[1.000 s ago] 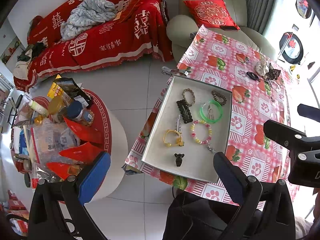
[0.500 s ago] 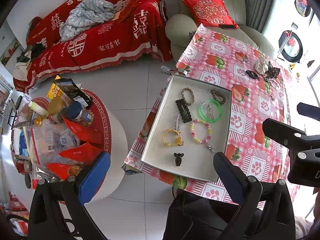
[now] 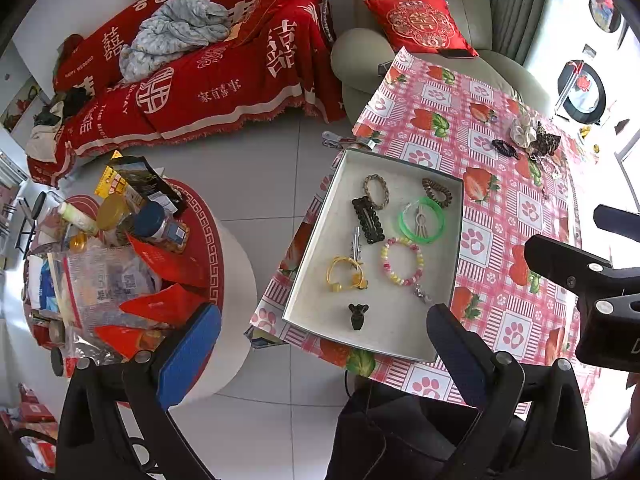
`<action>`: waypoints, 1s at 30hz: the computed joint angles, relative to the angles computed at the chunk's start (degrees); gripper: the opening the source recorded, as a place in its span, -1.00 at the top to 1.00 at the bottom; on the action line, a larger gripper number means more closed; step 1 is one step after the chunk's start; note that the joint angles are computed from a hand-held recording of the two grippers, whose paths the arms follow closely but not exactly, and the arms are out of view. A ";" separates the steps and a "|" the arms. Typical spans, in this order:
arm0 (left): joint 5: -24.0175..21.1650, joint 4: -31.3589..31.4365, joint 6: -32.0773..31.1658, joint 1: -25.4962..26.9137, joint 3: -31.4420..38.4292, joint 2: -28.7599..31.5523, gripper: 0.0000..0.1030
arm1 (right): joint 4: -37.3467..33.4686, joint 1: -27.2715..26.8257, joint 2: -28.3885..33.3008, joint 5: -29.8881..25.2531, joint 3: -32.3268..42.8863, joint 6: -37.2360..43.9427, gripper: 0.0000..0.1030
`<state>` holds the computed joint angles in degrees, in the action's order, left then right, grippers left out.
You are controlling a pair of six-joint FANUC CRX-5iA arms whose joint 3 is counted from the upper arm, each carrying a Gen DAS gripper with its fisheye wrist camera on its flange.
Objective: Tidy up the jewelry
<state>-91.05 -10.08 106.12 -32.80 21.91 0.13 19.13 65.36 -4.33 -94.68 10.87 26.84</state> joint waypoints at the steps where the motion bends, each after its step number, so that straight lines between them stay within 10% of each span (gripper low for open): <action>1: 0.02 0.02 -0.07 0.06 -0.04 -0.05 -1.00 | -0.01 -0.02 0.01 0.03 0.02 -0.01 -0.99; 30: -0.05 -0.01 -0.47 0.18 0.05 0.07 -1.00 | -0.24 -0.25 0.14 0.19 0.18 0.20 -0.99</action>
